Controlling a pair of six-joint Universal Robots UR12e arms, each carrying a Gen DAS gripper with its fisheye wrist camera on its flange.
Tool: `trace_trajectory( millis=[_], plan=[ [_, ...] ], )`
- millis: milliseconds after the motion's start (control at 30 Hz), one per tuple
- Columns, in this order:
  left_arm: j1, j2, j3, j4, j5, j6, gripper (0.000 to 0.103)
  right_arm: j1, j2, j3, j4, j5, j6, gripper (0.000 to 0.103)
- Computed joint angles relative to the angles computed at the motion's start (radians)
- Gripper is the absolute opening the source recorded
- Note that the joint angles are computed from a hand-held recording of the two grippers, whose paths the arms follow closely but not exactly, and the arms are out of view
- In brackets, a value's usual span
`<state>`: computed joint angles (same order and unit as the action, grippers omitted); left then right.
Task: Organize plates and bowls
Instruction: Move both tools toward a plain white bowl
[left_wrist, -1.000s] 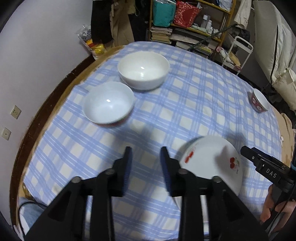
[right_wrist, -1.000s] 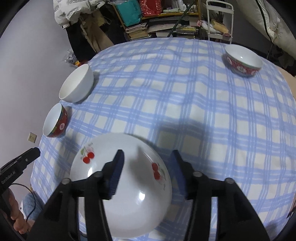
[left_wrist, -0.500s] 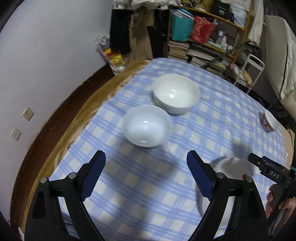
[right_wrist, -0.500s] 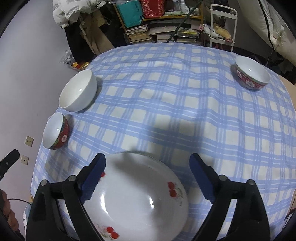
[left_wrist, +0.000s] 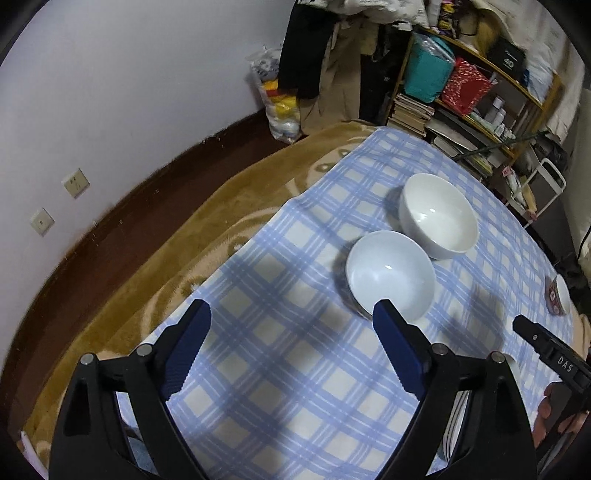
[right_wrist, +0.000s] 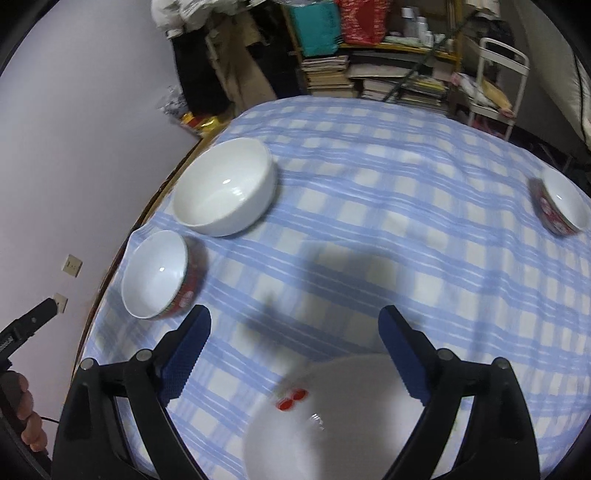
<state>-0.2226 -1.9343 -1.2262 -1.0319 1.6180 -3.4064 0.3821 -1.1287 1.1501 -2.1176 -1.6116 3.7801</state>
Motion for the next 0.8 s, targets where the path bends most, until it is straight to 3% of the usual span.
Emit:
trace_trajectory(
  millis=[300, 733, 800],
  plan=[
    [0.015, -0.059, 0.053, 0.015, -0.06, 0.009, 0.088, 0.01, 0.077, -0.092, -0.014, -0.031, -0.015, 0.096],
    [-0.015, -0.261, 0.36, -0.063, -0.112, 0.066, 0.088, -0.041, 0.177, -0.22, -0.031, 0.005, 0.01, 0.096],
    [-0.023, -0.294, 0.408, -0.089, -0.111, 0.082, 0.088, -0.047, 0.194, -0.242, -0.03, 0.004, 0.02, 0.088]
  ],
)
